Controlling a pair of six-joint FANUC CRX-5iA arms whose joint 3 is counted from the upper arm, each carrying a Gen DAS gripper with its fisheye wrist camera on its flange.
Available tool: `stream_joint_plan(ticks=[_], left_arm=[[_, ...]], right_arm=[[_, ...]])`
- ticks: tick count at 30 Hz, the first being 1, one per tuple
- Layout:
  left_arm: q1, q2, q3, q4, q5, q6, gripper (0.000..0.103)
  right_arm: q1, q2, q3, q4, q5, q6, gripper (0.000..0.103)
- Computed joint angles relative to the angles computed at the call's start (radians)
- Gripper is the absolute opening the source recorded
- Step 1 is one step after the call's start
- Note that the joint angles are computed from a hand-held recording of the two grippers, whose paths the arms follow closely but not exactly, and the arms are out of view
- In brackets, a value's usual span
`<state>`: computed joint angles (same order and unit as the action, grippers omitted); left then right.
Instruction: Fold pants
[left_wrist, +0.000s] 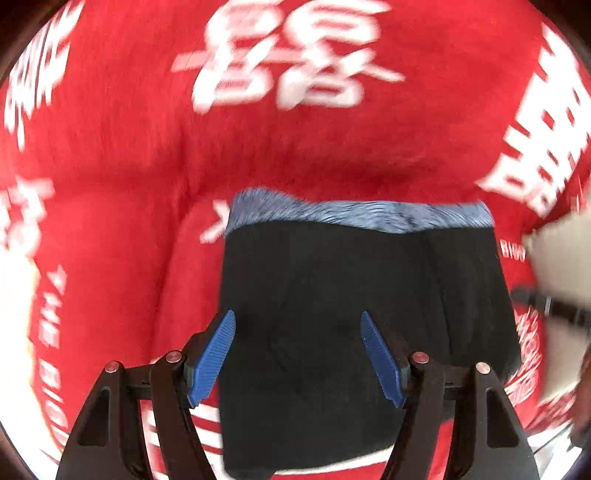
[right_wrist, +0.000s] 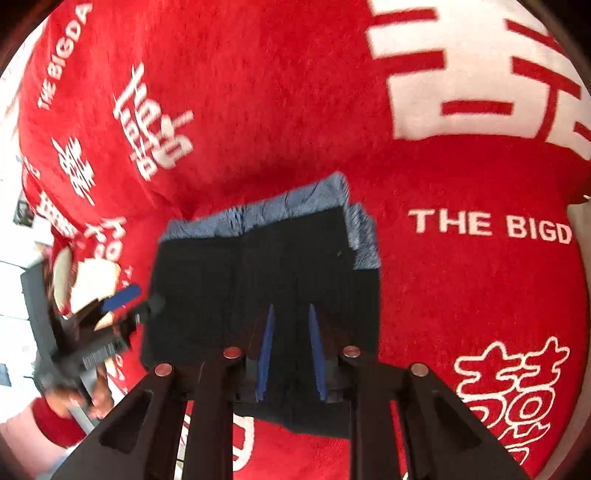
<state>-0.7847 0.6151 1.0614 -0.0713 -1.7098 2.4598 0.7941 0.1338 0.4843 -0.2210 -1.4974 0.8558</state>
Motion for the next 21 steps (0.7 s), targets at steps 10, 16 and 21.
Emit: stream_joint_plan(ticks=[10,16,21], left_arm=[[0.053,-0.194,-0.454,0.120,0.296,0.133,0.092],[0.025,-0.113,-0.239,0.047,0.132,0.079,0.092],[0.056,-0.071,-0.117,-0.043,0.063,0.081,0.092]], right_arm=[[0.104,-0.093,-0.222,0.111,0.070,-0.039,0.021],[0.105,-0.110,-0.239,0.113,0.077,-0.070,0.021],[0.106,-0.112,-0.244,0.113,0.083,-0.073,0.022]])
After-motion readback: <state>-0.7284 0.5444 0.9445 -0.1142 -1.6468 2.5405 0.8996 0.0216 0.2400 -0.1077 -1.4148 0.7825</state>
